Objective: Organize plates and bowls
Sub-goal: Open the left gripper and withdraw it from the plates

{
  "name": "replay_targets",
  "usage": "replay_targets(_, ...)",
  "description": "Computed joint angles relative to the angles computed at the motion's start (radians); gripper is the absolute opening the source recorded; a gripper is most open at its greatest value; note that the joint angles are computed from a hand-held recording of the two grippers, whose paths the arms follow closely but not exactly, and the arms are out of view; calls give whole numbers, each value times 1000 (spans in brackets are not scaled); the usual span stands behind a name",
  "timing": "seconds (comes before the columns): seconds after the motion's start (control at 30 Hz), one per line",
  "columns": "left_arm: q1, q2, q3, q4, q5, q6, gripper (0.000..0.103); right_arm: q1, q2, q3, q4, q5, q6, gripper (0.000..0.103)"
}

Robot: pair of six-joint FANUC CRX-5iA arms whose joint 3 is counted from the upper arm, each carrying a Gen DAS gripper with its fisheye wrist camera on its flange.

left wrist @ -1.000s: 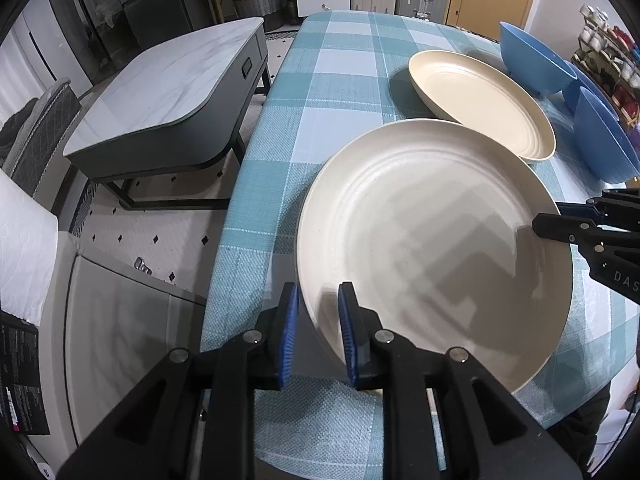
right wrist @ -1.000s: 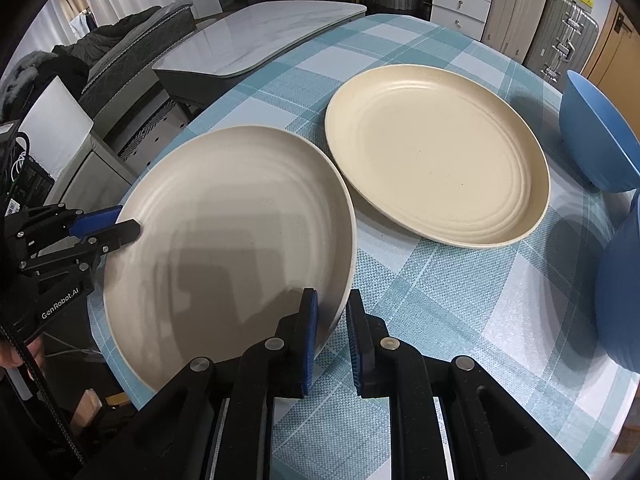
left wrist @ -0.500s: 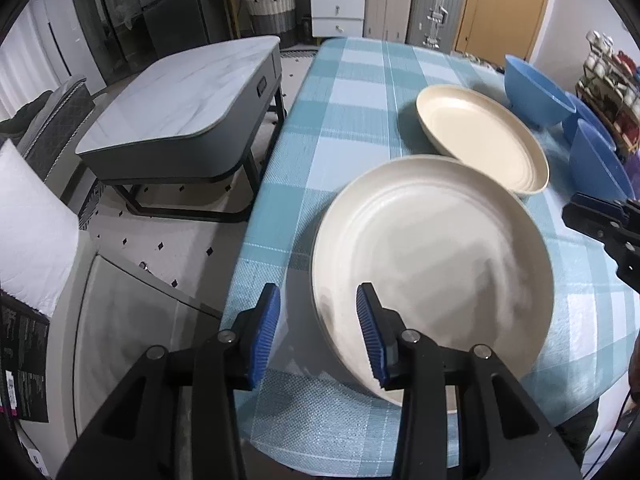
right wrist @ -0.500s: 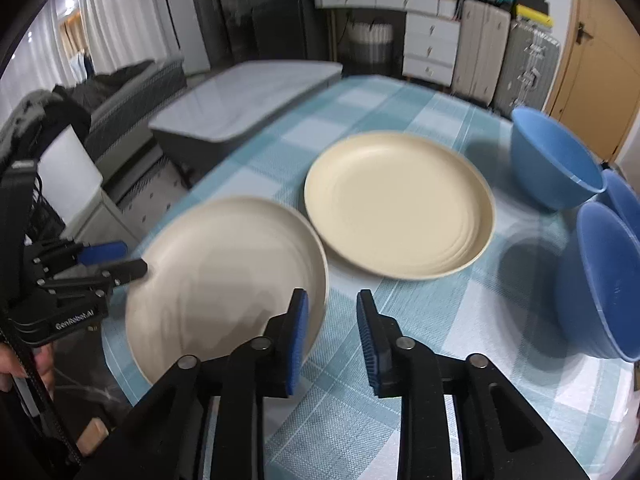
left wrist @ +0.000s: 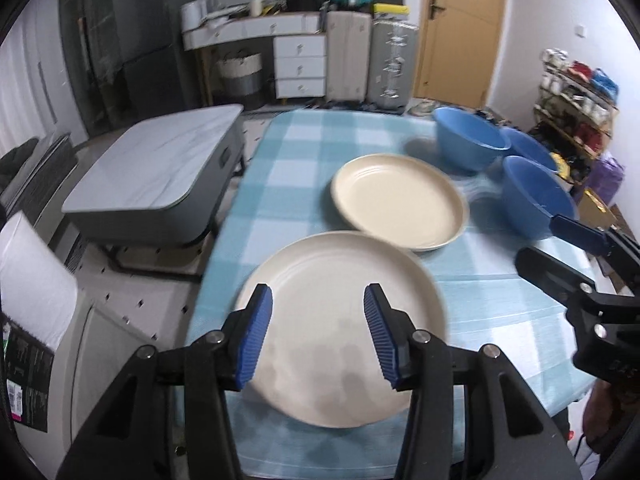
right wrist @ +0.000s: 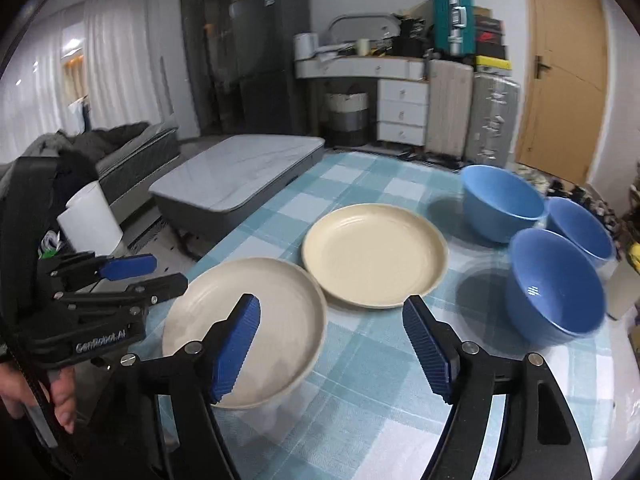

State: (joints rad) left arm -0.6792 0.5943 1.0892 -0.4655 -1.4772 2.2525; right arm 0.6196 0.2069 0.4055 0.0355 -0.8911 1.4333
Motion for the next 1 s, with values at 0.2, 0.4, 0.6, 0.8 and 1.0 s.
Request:
replay_targets(0.2,-49,-3,16,-33,101,31,49,-26,-100,-128,69,81,-151,82)
replay_targets(0.4,-74,30,73,15,166,-4,59,-33,-222,-310,258,206,-363,89)
replay_targets(0.6,-134,52,126,-55,196,10,82,-46,-306,-427,383,273,-451,99)
replay_targets(0.8,-220,128,259,-280,115,14,103,-67,-377,-554,502,347,-567,102)
replay_targets(1.0,-211,188,335,-275,65,0,103,-89,-422,-677,644,431,-698,102)
